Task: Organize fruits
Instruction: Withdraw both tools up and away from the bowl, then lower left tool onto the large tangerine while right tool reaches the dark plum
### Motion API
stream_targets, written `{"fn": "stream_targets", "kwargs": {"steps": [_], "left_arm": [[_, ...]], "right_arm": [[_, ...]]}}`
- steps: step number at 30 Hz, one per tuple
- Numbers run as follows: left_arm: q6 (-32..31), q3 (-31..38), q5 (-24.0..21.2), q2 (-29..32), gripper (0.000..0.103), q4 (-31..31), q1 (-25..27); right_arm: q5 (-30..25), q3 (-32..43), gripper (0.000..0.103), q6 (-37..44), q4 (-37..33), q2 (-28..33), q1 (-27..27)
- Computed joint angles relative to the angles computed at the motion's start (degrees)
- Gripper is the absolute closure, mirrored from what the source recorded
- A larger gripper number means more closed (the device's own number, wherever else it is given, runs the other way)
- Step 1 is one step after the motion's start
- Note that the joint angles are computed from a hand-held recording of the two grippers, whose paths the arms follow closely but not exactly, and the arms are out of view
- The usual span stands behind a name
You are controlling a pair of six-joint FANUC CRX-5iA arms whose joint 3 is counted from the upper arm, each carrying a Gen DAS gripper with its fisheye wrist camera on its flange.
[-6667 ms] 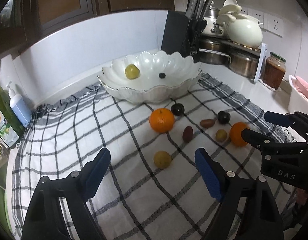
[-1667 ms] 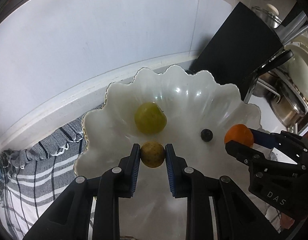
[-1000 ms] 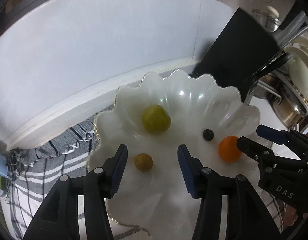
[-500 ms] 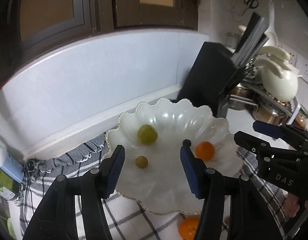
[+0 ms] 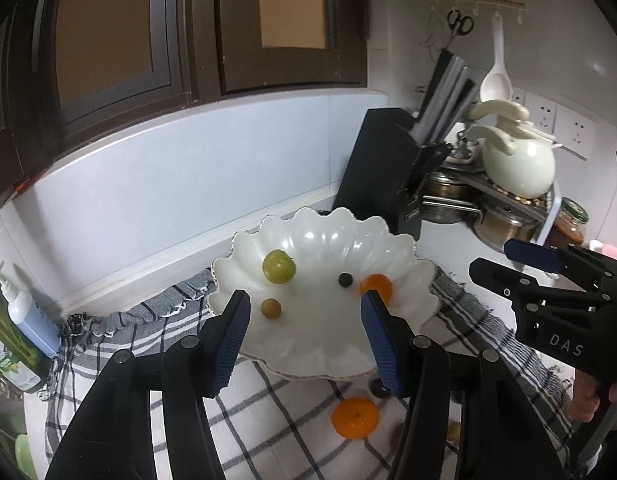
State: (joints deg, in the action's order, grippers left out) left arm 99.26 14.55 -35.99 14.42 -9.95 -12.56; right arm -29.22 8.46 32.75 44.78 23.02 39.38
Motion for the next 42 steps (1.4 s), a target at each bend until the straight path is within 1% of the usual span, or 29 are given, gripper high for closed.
{"fn": "stream_targets", "kwargs": {"steps": [4, 8, 12, 15, 17, 23, 25, 29, 37, 42], "left_arm": [[-1.5, -2.2, 0.7, -1.6, 0.046, 1.7, -0.1], [-1.3, -4.5, 1.4, -3.3, 0.046, 2.8, 0.1], [-1.1, -6.2, 1.4, -4.5, 0.046, 3.0, 0.1], [-2.6, -8.3, 1.9, -5.7, 0.046, 4.6, 0.1], [-2.8, -9.2, 1.8, -6.3, 0.046, 4.4, -0.1], [-3.4, -11.8, 2.2, -7.4, 0.046, 5.2, -0.5], [-2.1, -11.8, 1.5, -7.3, 0.046, 3.7, -1.0], [-2.2, -12.3, 0.8, -7.4, 0.046, 3.5, -1.3], [-2.0, -12.9, 0.2, -7.3, 0.046, 1.9, -2.0], [-3.2, -13.6, 0.8, -6.6, 0.046, 3.4, -1.7]], "right_arm": [[1.2, -5.2, 0.047, -8.6, 9.8, -2.5, -0.2], [0.5, -8.4, 0.047, -12.8, 15.4, -4.2, 0.0], [0.1, -10.8, 0.047, -14.9, 18.2, -5.7, 0.4], [0.3, -12.7, 0.047, -16.9, 20.1, -6.7, 0.6], [0.2, -13.9, 0.047, -18.0, 20.8, -7.3, 0.8], [-1.1, -15.4, 0.047, -16.2, 18.9, -8.2, 1.9], [-1.4, -15.9, 0.047, -15.5, 17.9, -8.5, 2.2], [-2.4, -16.6, 0.047, -15.0, 16.4, -8.8, 2.7], [-4.0, -16.3, 0.047, -10.0, 10.4, -8.6, 3.8], [-4.2, -16.3, 0.047, -8.7, 7.7, -8.2, 3.9]]}}
